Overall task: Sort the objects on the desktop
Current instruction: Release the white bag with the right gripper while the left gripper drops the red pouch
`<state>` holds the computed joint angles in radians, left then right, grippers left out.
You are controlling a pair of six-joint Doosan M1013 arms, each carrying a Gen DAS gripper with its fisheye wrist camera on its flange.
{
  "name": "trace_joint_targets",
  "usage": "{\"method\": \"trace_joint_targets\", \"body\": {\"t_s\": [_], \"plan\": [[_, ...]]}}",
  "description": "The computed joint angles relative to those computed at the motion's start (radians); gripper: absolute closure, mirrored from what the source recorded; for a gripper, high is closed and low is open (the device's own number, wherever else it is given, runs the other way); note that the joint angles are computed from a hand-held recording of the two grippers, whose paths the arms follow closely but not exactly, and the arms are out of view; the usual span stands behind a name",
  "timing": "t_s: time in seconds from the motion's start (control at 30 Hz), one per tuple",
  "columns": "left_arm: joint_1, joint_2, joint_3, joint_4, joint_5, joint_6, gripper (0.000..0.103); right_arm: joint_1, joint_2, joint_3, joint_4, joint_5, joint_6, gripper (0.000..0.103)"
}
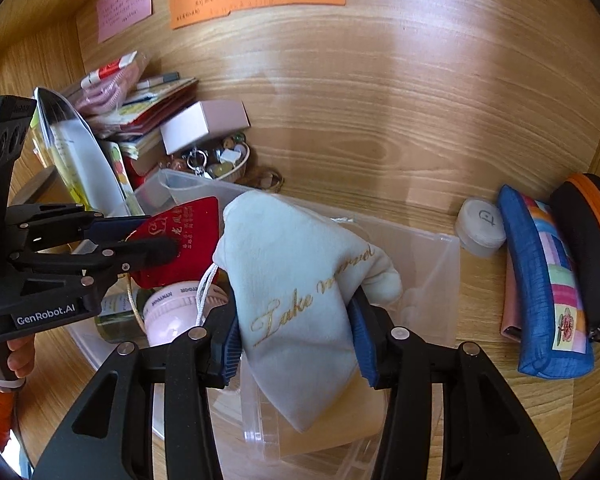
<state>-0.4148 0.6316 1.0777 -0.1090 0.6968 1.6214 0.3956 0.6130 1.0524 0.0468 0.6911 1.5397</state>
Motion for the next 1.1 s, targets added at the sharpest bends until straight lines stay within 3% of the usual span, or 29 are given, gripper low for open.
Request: {"method": "trace_joint_targets", "body": {"t_s": [0.33, 0.47, 0.57, 0.77, 0.9, 1.1], "plan": [[-0.011, 0.012, -0.012, 0.049, 0.012, -0.015, 0.07, 0.011, 0.008, -0.005, -0.073, 0.021, 0.03, 0.057], [-0.017, 0.014, -0.013, 0.075, 0.011, -0.022, 0.062, 0.013, 0.007, -0.003, -0.087, 0.022, 0.042, 0.051], [-0.013, 0.013, -0.012, 0.045, 0.015, 0.003, 0.058, 0.002, 0.001, 0.004, -0.017, 0.014, 0.005, 0.036], [-0.004, 0.001, 0.002, 0.005, -0.002, 0.024, 0.051, -0.02, -0.014, 0.021, 0.116, -0.013, -0.045, 0.034], [-0.003, -0.014, 0.022, 0.008, -0.034, 0.02, 0.04, -0.038, -0.014, 0.021, 0.223, -0.009, -0.072, 0.034], [0.0, -0.037, 0.038, 0.008, -0.071, 0.007, 0.032, -0.04, -0.014, 0.018, 0.211, -0.01, -0.04, 0.034]]}}
